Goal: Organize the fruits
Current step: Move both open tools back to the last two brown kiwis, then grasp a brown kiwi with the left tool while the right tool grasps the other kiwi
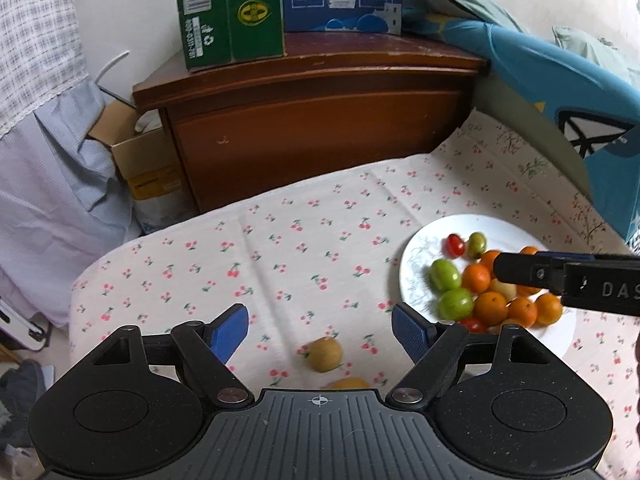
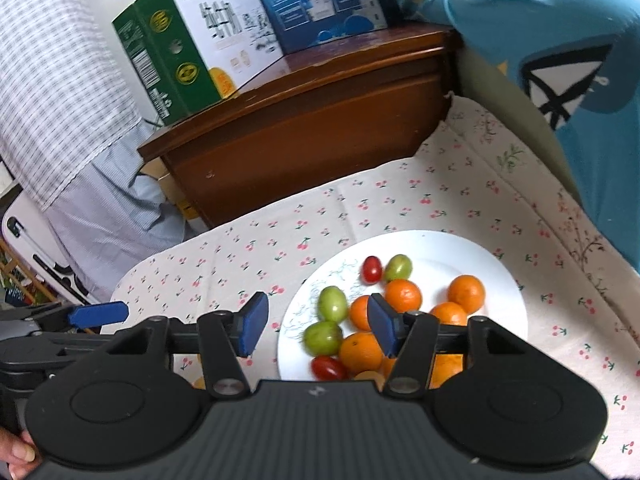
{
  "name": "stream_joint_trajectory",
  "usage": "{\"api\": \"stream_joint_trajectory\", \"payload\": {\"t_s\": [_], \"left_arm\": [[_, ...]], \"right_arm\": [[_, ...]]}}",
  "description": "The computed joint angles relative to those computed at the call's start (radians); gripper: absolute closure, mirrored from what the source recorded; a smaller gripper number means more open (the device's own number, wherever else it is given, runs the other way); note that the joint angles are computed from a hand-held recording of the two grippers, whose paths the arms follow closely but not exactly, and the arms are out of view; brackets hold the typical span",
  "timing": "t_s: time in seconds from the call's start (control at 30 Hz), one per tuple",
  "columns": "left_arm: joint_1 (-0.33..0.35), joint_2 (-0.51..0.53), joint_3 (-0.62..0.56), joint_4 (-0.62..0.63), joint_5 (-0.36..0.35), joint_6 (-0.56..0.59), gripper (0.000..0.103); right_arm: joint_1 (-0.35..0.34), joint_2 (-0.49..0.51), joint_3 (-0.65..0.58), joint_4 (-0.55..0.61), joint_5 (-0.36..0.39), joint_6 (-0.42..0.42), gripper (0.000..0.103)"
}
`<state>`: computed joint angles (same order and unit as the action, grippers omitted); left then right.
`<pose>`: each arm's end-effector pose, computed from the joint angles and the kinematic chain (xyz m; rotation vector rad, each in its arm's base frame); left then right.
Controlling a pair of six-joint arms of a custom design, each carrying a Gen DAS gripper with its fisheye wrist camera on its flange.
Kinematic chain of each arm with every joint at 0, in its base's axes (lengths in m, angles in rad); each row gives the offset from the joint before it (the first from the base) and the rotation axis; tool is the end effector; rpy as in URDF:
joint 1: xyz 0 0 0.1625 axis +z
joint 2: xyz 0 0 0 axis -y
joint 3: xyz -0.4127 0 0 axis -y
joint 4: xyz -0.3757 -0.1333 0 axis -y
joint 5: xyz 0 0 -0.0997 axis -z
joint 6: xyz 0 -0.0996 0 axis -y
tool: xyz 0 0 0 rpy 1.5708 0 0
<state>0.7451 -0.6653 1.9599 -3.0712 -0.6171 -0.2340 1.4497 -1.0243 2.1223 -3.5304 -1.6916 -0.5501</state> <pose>-0.2489 -0.5215 0.0198 0.5512 2.2276 -0.8025 0.0569 -0.5363 0.1919 0.4736 -2.5069 1.0559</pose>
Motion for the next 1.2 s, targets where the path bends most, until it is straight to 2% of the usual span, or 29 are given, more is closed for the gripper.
{"api": "stream_joint_trajectory", "payload": {"t_s": [0.2,0.43,0.63,0.87,1.03,1.1,1.2], "left_arm": [[0.022,-0.022,0.022,-0.013,0.011,-0.019,0.023],[0.056,-0.047,0.032,-0.039,0.038,-0.066,0.023],[0.078,-0.035,0.019,-0.071,0.009,-0.037,0.023],[0.097,-0.025,0.002,-0.067,-0.026,-0.03,0.024],[0.108,-0.02,-0.003,-0.055,-0.045,-0.032,0.025],[0.112,-0.016,-0.007,-0.042,-0.056,-0.037,0.025],[0.116,-0.009,-0.01,-0.039,-0.074,-0.029,0.027]], "right_arm": [[0.013,0.025,-0.006,0.016,0.01,-0.011,0.047],[0.026,0.055,0.002,0.061,0.039,-0.066,0.047],[0.03,0.092,0.011,0.101,0.048,-0.131,0.047],[0.041,0.167,-0.002,0.071,0.001,-0.228,0.049],[0.039,0.205,-0.026,0.055,-0.012,-0.251,0.057],[0.04,0.216,-0.031,0.054,-0.02,-0.26,0.067],[0.042,0.23,-0.031,0.027,-0.036,-0.279,0.074]]}}
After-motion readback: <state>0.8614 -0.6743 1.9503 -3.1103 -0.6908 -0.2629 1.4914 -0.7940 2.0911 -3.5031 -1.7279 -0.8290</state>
